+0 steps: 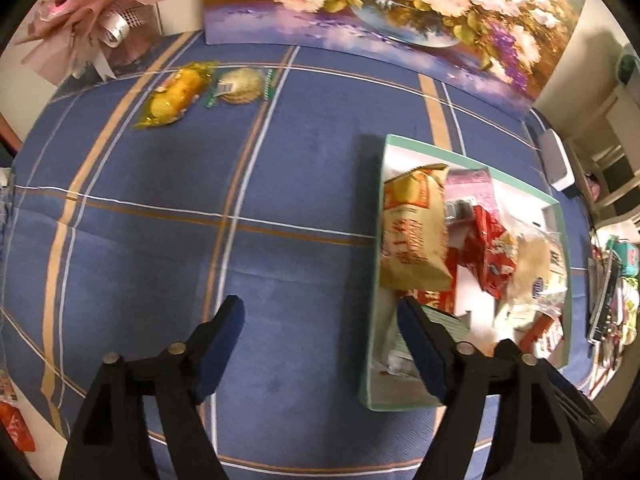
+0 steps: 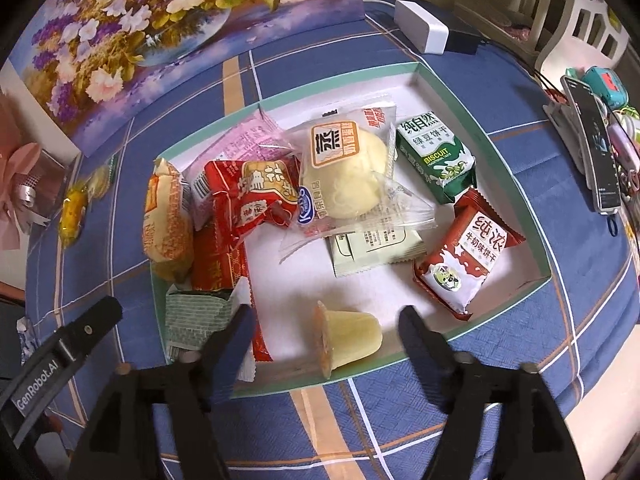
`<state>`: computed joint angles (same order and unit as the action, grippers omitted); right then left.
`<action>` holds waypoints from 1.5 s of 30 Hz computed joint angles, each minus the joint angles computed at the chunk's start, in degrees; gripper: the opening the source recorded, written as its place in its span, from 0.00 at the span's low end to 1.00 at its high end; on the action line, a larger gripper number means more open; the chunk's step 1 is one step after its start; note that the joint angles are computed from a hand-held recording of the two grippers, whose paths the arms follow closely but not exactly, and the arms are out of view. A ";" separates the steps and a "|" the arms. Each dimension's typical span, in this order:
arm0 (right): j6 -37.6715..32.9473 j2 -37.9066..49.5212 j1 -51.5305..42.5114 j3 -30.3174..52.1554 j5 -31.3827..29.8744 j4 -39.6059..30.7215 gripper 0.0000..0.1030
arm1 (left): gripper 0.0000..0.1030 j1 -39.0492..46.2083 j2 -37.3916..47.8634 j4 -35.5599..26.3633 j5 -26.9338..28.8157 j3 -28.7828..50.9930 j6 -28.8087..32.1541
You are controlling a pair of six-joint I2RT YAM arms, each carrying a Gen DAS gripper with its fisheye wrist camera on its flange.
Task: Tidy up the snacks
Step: 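Open both tools to release the items and withdraw from the tray, then move the left tool to the yellow bread bag while the right tool reaches the round biscuit pack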
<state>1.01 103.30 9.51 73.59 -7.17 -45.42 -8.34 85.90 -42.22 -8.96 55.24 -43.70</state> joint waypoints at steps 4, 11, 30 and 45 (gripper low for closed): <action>-0.32 -0.36 0.09 -0.34 0.09 0.33 0.88 | 0.92 0.11 0.05 -0.41 -2.18 -0.01 -0.46; -0.29 -0.70 0.29 -0.87 -0.04 1.55 0.99 | 0.94 1.43 -0.25 -1.10 -2.97 -0.33 -1.58; -0.95 -1.57 0.43 -1.27 -0.73 2.24 1.00 | 0.95 3.30 -1.47 -2.25 -3.89 -0.67 -1.89; -0.79 -6.66 7.91 -4.18 -2.00 5.08 1.00 | 0.95 13.46 -3.87 -4.84 -3.68 -1.33 4.01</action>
<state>0.22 96.64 17.41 69.41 -9.17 -40.34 5.12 82.03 -47.06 -12.64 53.91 -39.69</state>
